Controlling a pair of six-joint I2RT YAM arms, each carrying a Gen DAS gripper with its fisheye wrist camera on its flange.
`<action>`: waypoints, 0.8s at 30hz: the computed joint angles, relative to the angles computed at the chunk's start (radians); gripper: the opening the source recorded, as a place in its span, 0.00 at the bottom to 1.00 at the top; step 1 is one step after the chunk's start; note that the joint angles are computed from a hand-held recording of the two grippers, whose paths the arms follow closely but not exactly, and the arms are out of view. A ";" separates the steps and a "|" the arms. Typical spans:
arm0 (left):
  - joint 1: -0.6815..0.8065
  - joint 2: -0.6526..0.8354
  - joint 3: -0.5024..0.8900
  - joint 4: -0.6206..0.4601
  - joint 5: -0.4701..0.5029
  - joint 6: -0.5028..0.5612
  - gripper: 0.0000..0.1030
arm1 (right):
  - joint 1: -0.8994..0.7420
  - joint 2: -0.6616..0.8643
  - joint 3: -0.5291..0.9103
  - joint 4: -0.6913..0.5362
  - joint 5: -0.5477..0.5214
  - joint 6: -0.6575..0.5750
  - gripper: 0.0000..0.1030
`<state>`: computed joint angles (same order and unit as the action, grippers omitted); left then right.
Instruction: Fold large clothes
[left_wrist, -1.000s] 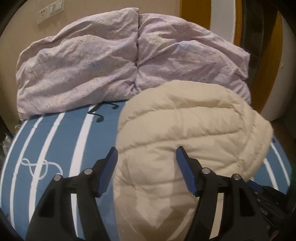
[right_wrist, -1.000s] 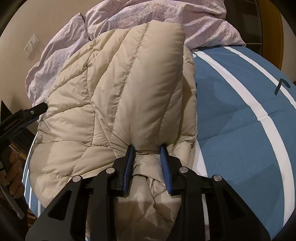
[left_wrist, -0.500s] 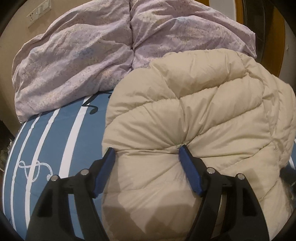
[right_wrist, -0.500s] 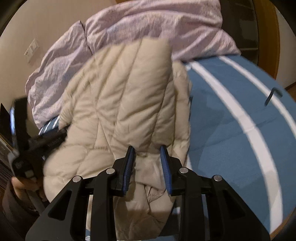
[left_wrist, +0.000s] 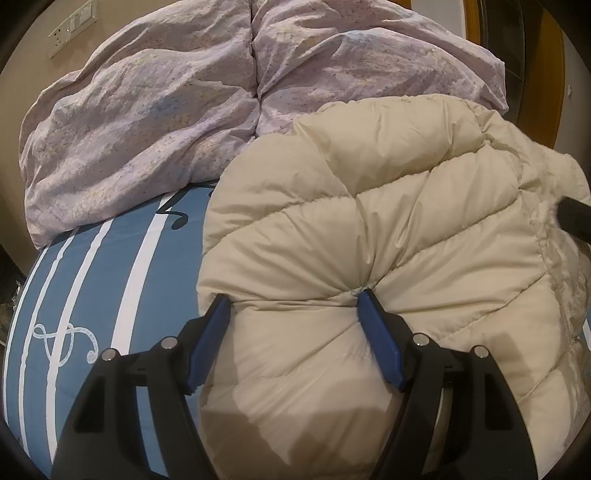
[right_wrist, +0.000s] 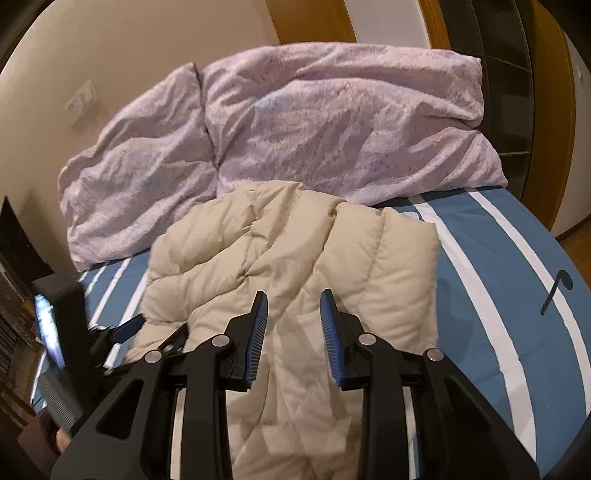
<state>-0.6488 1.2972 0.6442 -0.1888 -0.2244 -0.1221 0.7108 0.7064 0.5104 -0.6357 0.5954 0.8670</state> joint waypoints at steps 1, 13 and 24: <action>0.000 0.000 -0.001 0.002 0.001 0.001 0.71 | -0.003 0.003 -0.003 0.000 0.005 0.001 0.30; 0.014 -0.009 -0.018 0.029 0.068 -0.008 0.71 | -0.176 0.164 -0.096 0.141 -0.048 -0.042 0.29; 0.054 -0.021 0.103 -0.106 0.141 0.002 0.71 | -0.190 0.261 -0.155 0.282 -0.024 -0.082 0.29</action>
